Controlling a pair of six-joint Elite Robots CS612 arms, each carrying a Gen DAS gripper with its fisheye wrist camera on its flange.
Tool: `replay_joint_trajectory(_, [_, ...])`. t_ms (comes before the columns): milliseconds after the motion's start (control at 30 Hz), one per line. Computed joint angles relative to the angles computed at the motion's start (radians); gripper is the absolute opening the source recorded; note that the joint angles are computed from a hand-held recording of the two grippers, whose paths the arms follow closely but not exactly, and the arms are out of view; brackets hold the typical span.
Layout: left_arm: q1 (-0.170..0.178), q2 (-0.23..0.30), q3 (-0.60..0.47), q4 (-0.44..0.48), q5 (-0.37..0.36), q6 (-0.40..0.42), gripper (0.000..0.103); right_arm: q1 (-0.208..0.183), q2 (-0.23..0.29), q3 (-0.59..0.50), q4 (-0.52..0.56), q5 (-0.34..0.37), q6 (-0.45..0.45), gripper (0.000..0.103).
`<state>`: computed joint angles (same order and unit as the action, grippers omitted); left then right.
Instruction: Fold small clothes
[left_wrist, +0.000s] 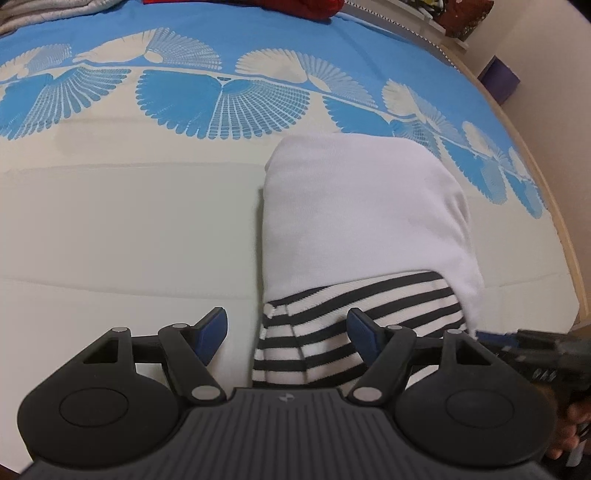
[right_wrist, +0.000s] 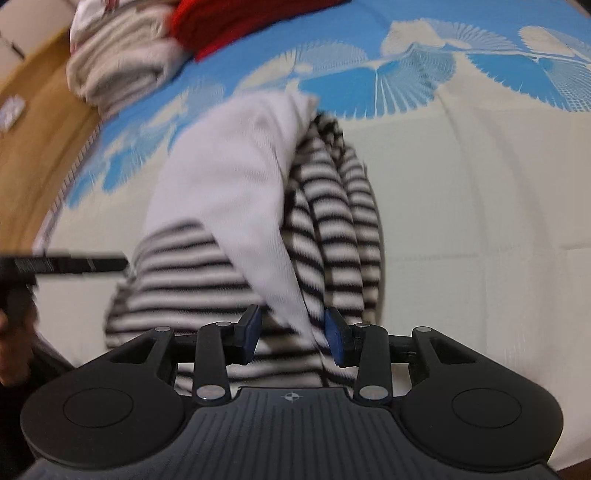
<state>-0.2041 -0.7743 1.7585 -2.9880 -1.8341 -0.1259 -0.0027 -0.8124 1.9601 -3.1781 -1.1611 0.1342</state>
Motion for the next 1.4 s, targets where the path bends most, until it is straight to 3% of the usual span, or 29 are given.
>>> replay_joint_trajectory(67, [-0.001,-0.001,0.003,-0.003,-0.008,-0.004,0.076,0.007,-0.007,0.009,0.007,-0.023,-0.044,0.032])
replay_joint_trajectory(100, [-0.001,-0.003,0.005,-0.004,-0.013,-0.004,0.076,0.011,-0.009,0.013,-0.004,-0.027,-0.066,0.010])
replay_joint_trajectory(233, [0.003,-0.011,0.016,0.005,-0.047,0.012,0.077,-0.013,-0.012,0.054,-0.160,0.028,-0.052,0.005])
replay_joint_trajectory(333, [0.004,-0.020,0.028,0.010,-0.063,0.057,0.078,-0.047,-0.017,0.093,-0.288,0.060,0.038,0.004])
replay_joint_trajectory(400, [0.003,-0.025,0.036,0.016,-0.067,0.091,0.078,-0.060,-0.025,0.114,-0.317,0.056,0.055,0.004])
replay_joint_trajectory(600, [0.004,-0.026,0.039,0.079,-0.151,0.195,0.078,-0.068,-0.046,0.139,-0.224,0.023,-0.013,0.004])
replay_joint_trajectory(633, [-0.002,-0.025,0.038,0.101,-0.138,0.234,0.078,-0.061,-0.045,0.133,-0.192,0.005,-0.021,0.004])
replay_joint_trajectory(733, [-0.047,-0.014,0.039,0.155,0.063,0.345,0.086,-0.033,-0.040,0.100,-0.081,-0.072,-0.051,0.004])
replay_joint_trajectory(767, [-0.058,-0.011,0.043,0.154,0.099,0.373,0.087,-0.024,-0.036,0.086,-0.042,-0.096,-0.067,0.004])
replay_joint_trajectory(867, [-0.058,-0.017,0.043,0.142,0.064,0.364,0.084,0.010,-0.023,0.045,0.047,-0.158,-0.102,0.004])
replay_joint_trajectory(1000, [-0.028,-0.020,0.057,-0.005,-0.052,0.267,0.083,0.047,-0.013,0.009,0.116,-0.244,-0.133,0.004])
replay_joint_trajectory(1033, [-0.025,-0.014,0.051,-0.012,-0.053,0.245,0.083,0.050,-0.012,0.005,0.123,-0.250,-0.134,0.004])
replay_joint_trajectory(1100, [-0.039,-0.005,0.034,0.059,0.038,0.244,0.085,0.052,-0.013,0.002,0.132,-0.254,-0.128,0.004])
replay_joint_trajectory(1167, [-0.052,0.003,0.027,0.108,0.099,0.260,0.085,0.049,-0.017,0.000,0.131,-0.248,-0.111,0.005])
replay_joint_trajectory(1200, [-0.056,0.002,0.033,0.091,0.112,0.262,0.085,0.045,-0.020,0.004,0.121,-0.229,-0.103,0.007])
replay_joint_trajectory(1333, [-0.050,-0.005,0.034,0.080,0.089,0.242,0.084,0.022,-0.033,0.030,-0.014,-0.163,-0.037,0.020])
replay_joint_trajectory(1400, [-0.047,-0.004,0.030,0.086,0.085,0.239,0.084,0.004,-0.025,0.035,-0.127,-0.101,0.041,0.027])
